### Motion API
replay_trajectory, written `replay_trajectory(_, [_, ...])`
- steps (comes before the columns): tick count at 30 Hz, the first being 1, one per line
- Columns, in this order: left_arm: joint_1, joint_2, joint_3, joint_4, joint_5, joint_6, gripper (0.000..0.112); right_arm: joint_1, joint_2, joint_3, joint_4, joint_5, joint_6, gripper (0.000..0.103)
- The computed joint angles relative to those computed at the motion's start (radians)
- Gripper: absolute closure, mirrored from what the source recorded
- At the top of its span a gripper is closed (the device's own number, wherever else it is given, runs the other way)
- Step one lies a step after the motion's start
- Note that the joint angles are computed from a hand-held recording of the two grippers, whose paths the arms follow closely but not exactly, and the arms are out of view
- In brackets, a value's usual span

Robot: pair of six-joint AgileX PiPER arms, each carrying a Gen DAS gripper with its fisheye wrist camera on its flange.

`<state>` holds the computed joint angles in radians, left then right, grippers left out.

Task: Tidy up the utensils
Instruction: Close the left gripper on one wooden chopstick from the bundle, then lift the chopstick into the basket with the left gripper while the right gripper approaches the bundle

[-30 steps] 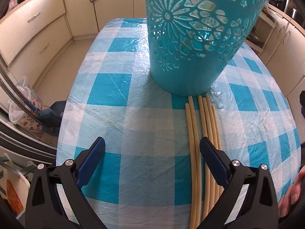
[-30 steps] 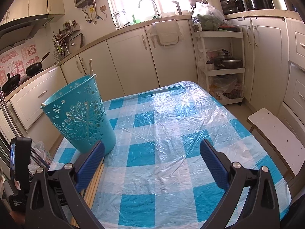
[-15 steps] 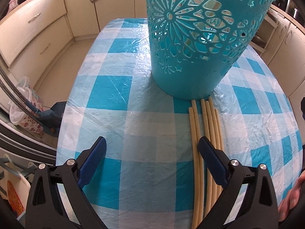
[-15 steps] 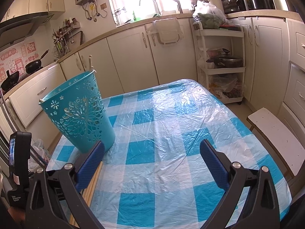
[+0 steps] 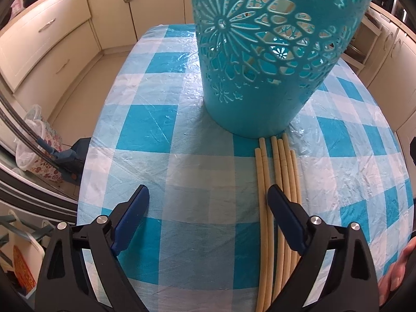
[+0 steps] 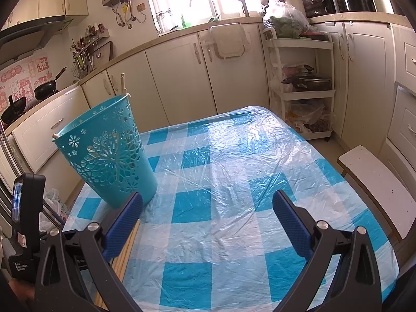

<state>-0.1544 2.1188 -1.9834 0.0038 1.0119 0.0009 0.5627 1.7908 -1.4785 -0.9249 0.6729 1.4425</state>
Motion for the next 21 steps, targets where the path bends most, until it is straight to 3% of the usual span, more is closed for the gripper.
replay_trajectory(10, [-0.012, -0.001, 0.005, 0.037, 0.006, -0.017, 0.033, -0.001, 0.000, 0.001, 0.003, -0.004, -0.005, 0.007])
replay_trajectory(12, [-0.015, -0.007, 0.008, 0.029, 0.000, -0.005, 0.047, -0.006, -0.002, 0.004, 0.013, -0.012, -0.005, 0.007])
replay_trajectory(14, [-0.014, -0.009, 0.001, 0.002, 0.005, 0.025, 0.075, -0.009, 0.002, -0.001, 0.037, -0.018, -0.027, 0.007])
replay_trajectory(16, [-0.011, 0.005, -0.027, -0.027, 0.022, 0.058, 0.091, -0.011, 0.007, -0.008, 0.067, -0.023, -0.067, 0.008])
replay_trajectory(19, [0.000, 0.029, -0.073, -0.078, 0.060, 0.116, 0.106, -0.008, 0.020, -0.030, 0.121, -0.016, -0.149, 0.008])
replay_trajectory(21, [0.020, 0.042, -0.101, -0.131, 0.089, 0.150, 0.107, -0.003, 0.038, -0.054, 0.165, -0.002, -0.215, 0.008])
